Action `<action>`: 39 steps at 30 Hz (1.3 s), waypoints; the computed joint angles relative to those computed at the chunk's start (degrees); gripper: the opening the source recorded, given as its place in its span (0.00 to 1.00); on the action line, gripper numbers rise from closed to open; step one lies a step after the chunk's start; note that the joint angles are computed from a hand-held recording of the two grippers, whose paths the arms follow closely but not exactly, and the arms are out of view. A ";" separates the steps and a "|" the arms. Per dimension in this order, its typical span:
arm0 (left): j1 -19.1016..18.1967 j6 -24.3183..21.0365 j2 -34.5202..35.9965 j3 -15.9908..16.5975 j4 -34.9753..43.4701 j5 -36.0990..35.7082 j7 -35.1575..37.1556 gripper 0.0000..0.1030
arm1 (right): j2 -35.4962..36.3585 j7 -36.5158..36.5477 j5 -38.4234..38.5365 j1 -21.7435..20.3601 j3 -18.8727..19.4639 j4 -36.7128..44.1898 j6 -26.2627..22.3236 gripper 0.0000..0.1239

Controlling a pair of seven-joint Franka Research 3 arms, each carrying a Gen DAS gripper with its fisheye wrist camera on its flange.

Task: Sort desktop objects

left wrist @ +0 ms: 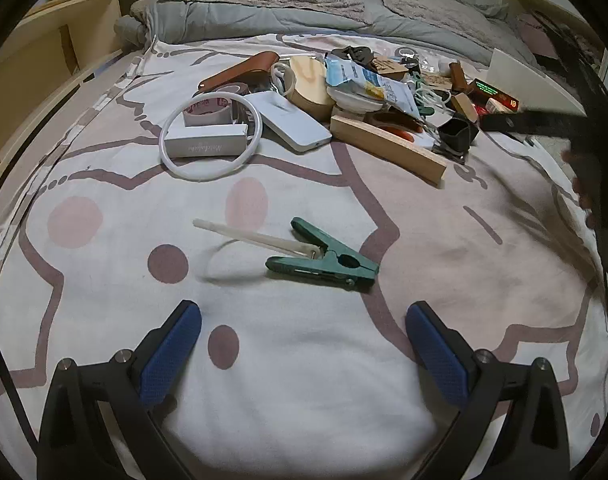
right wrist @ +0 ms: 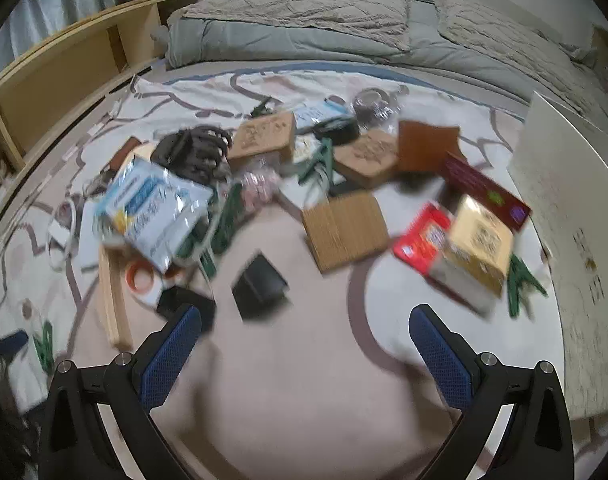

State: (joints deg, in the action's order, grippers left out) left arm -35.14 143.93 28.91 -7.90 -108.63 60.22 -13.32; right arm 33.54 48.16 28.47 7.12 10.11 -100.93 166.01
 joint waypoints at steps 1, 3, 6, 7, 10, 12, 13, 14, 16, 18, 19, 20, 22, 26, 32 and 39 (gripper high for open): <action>-0.29 -0.05 -0.05 0.21 -0.11 0.60 -0.57 1.00 | 0.54 1.03 -0.69 0.93 -0.88 0.99 -0.09 0.83; -0.76 -0.04 -0.27 0.57 -0.46 2.13 -1.96 1.00 | 1.36 2.34 -1.64 1.98 -1.66 2.25 0.94 0.83; -0.76 0.67 -0.69 0.65 -1.17 3.98 -3.86 1.00 | 2.31 3.51 -1.95 1.83 -1.17 3.62 1.96 0.81; -0.67 0.74 -0.73 0.54 -1.20 4.23 -4.11 1.00 | 2.64 2.44 -1.41 0.59 0.28 4.04 1.88 0.67; -0.44 1.22 -0.91 0.41 -1.46 5.16 -5.07 1.00 | 3.69 2.37 -1.62 0.20 0.60 5.58 1.02 0.48; -0.43 2.20 -1.33 0.58 -1.96 6.68 -6.75 1.00 | 4.61 -0.92 0.66 -3.07 4.14 7.18 -2.33 0.42; -0.29 2.24 -1.30 0.48 -1.87 6.81 -6.88 1.00 | 5.02 -2.22 1.79 -3.82 5.03 7.81 -3.45 0.39; -0.23 2.00 -1.27 0.29 -1.70 6.68 -6.81 0.99 | 5.24 -3.31 2.66 -4.08 5.37 8.17 -4.15 0.35; -0.08 1.59 -1.04 -0.02 -1.12 6.23 -6.10 0.98 | 5.86 -4.96 3.80 -4.04 5.51 9.47 -6.73 0.29; -0.10 1.67 -0.84 -0.06 -0.61 6.37 -5.52 0.93 | 6.56 -4.81 3.57 -2.43 3.89 10.81 -8.57 0.20; -0.05 1.89 -0.80 -0.04 -0.48 6.46 -5.29 0.89 | 7.14 -3.70 2.68 -1.01 2.40 11.66 -9.33 0.16; -0.03 2.02 -0.76 -0.02 -0.32 6.48 -5.11 0.89 | 7.46 -3.39 2.52 -0.54 1.91 12.05 -9.86 0.15; 0.09 2.70 -0.80 0.07 -0.25 6.65 -5.07 0.87 | 7.42 -4.46 2.84 -0.36 1.93 11.28 -8.81 0.15; 0.58 4.69 -0.87 0.44 -0.36 7.08 -6.04 0.84 | 5.85 -8.48 3.36 -0.93 2.60 7.63 -5.51 0.15; 1.24 5.59 -0.24 0.60 0.61 5.36 -4.13 0.72 | 4.51 -11.40 6.77 -3.09 3.92 5.97 -6.62 0.15; 1.44 6.58 1.00 1.37 2.06 3.34 -1.45 0.63 | 2.50 -13.04 8.35 -3.11 3.33 3.68 -7.21 0.15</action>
